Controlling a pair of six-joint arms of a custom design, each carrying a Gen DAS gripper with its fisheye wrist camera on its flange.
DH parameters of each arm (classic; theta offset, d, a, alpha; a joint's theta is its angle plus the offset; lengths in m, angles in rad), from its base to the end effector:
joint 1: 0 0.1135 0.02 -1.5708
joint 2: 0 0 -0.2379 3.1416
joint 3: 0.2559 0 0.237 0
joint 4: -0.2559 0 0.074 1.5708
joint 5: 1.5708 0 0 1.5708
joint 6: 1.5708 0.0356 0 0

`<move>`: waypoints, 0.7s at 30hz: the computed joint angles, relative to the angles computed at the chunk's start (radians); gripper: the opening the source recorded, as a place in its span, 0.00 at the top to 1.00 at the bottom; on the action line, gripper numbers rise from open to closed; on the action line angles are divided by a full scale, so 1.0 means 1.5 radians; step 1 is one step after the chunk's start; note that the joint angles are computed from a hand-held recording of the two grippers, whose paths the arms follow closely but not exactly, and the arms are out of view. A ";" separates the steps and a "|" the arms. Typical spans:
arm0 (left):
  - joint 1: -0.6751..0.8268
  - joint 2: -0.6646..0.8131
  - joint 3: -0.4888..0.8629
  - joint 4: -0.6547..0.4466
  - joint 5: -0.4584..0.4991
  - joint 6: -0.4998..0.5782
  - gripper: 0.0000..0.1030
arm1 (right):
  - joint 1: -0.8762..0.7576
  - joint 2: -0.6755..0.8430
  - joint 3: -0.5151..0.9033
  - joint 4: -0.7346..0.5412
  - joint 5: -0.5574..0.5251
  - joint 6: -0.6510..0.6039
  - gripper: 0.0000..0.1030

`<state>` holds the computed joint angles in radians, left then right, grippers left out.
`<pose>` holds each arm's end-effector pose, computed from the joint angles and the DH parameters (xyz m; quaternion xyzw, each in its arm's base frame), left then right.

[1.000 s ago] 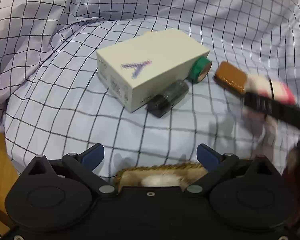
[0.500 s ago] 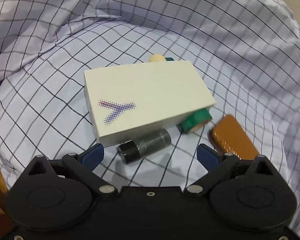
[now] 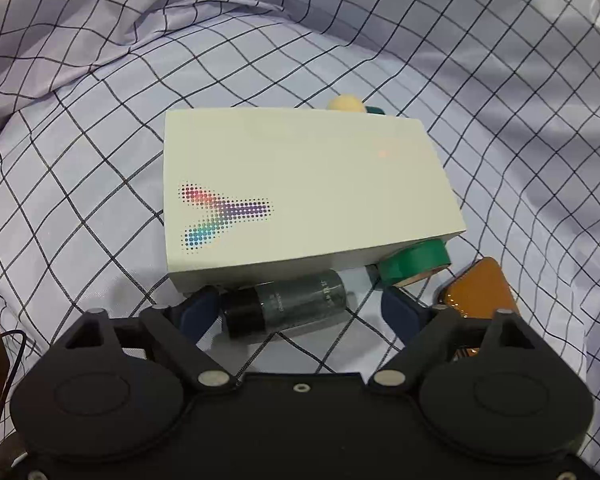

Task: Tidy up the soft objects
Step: 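Lift the towel bundle with the right tool while the left tool approaches the black cylinder, then grasp the black cylinder with the left tool while the right tool holds the towel bundle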

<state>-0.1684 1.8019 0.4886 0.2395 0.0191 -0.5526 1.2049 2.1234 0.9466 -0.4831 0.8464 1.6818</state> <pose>0.2396 -0.0414 0.0423 -0.1827 0.9519 -0.0954 0.2269 0.1249 0.2516 0.0301 0.1974 0.8894 -0.0924 0.4018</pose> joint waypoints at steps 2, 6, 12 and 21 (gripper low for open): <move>0.000 0.009 0.005 -0.001 0.003 0.001 0.35 | 0.001 -0.001 0.000 0.000 0.001 0.002 0.27; -0.003 0.022 0.006 0.004 0.027 0.023 0.48 | 0.002 -0.001 0.000 0.000 0.000 0.001 0.27; 0.006 0.017 -0.001 0.003 0.048 0.035 0.50 | 0.003 0.000 0.003 -0.007 0.001 0.003 0.27; -0.022 -0.025 -0.034 0.020 0.050 0.055 0.50 | 0.001 -0.003 -0.003 0.000 -0.001 0.008 0.27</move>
<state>-0.2007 1.7649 0.4377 0.2694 0.0942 -0.4696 1.2067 2.1182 0.9425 -0.4836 0.8450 1.6941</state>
